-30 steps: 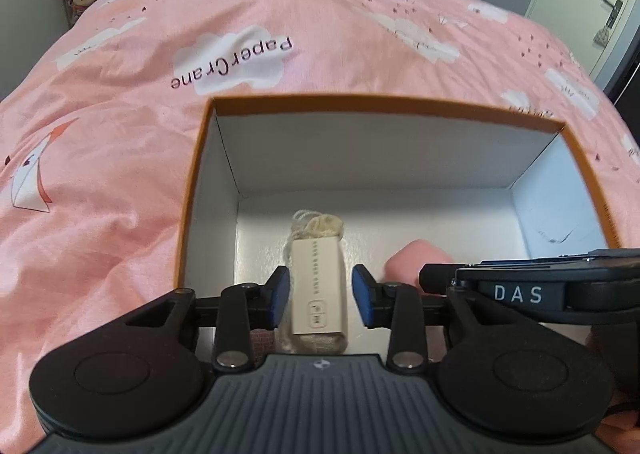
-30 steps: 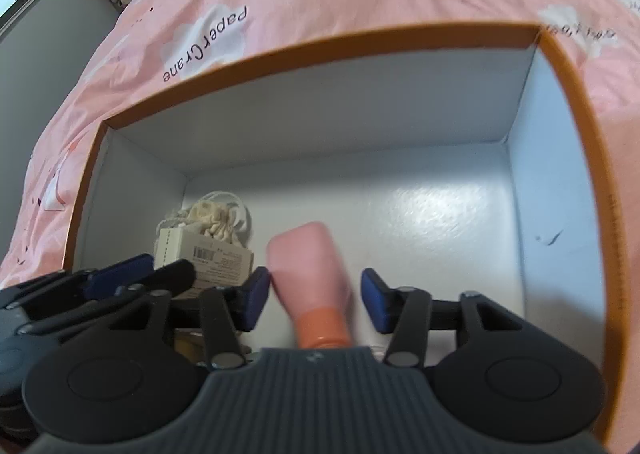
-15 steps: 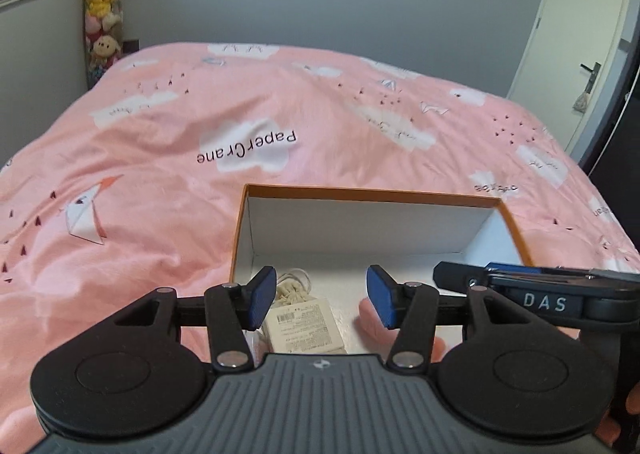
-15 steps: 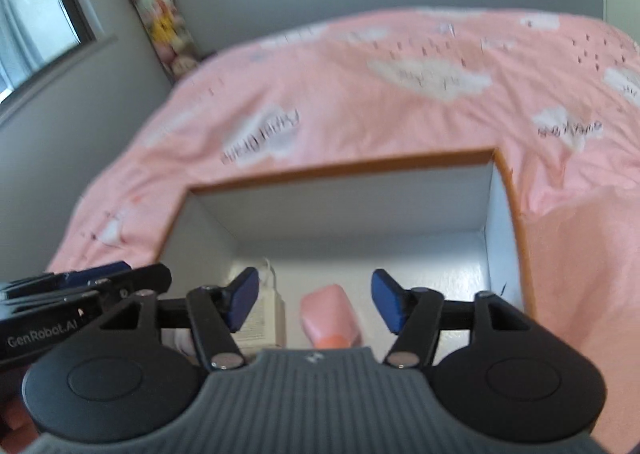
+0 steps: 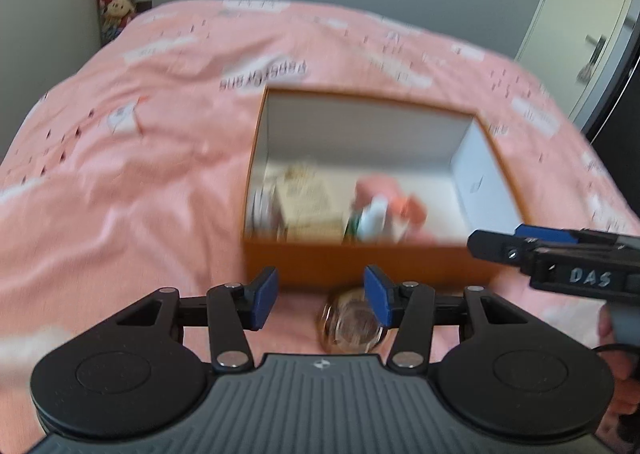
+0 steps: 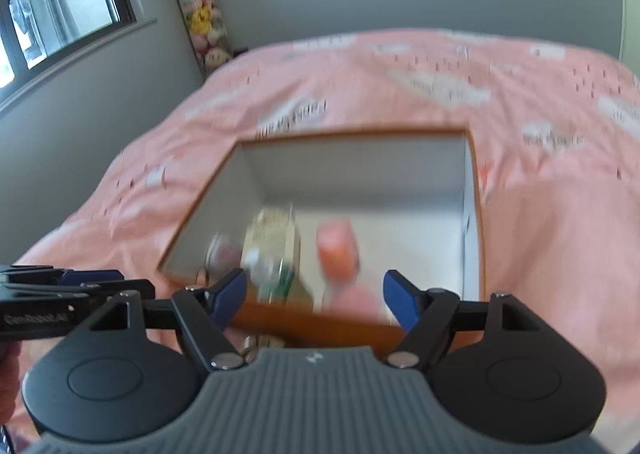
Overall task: Organize rigid objects
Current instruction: 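Open both tools to release pouch box and pink bottle, then withdraw, then grasp the white grey-labelled jar with the left tool while the right tool grasps the yellow tape measure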
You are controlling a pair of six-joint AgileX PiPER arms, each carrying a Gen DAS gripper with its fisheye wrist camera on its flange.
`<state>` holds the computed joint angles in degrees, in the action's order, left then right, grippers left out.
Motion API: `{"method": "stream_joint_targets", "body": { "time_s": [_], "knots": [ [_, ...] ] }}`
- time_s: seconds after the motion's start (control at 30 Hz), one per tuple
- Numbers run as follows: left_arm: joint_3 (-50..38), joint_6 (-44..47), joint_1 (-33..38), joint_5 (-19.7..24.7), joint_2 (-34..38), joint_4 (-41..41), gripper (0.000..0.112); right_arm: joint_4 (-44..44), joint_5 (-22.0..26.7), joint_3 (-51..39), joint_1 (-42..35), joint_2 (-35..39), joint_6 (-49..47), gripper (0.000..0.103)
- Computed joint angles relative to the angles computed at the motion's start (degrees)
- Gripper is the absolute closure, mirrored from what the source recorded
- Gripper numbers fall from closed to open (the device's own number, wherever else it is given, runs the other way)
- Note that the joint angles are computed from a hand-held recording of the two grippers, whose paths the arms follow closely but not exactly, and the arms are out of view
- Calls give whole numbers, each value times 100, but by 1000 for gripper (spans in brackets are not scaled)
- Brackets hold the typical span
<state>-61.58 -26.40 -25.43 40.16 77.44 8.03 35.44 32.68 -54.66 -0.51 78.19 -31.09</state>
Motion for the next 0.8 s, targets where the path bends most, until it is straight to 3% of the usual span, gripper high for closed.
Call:
{"method": "stream_joint_targets", "body": {
  "time_s": [0.13,0.27,0.47,0.8],
  "knots": [
    [479,-282,-157,138,-83,-9,55,12,48,620,-71,-190,11,29],
    [852,-566,-224,348,-81,59,55,-961,-342,1275,135,-302,806,29],
    [1255,-730,-303,623,-48,3,55,-2065,-284,1639,97,-25,1994,33],
    [1595,-821,-97,549,-208,-263,55,-1462,54,1954,-239,298,1633,40]
  ]
}}
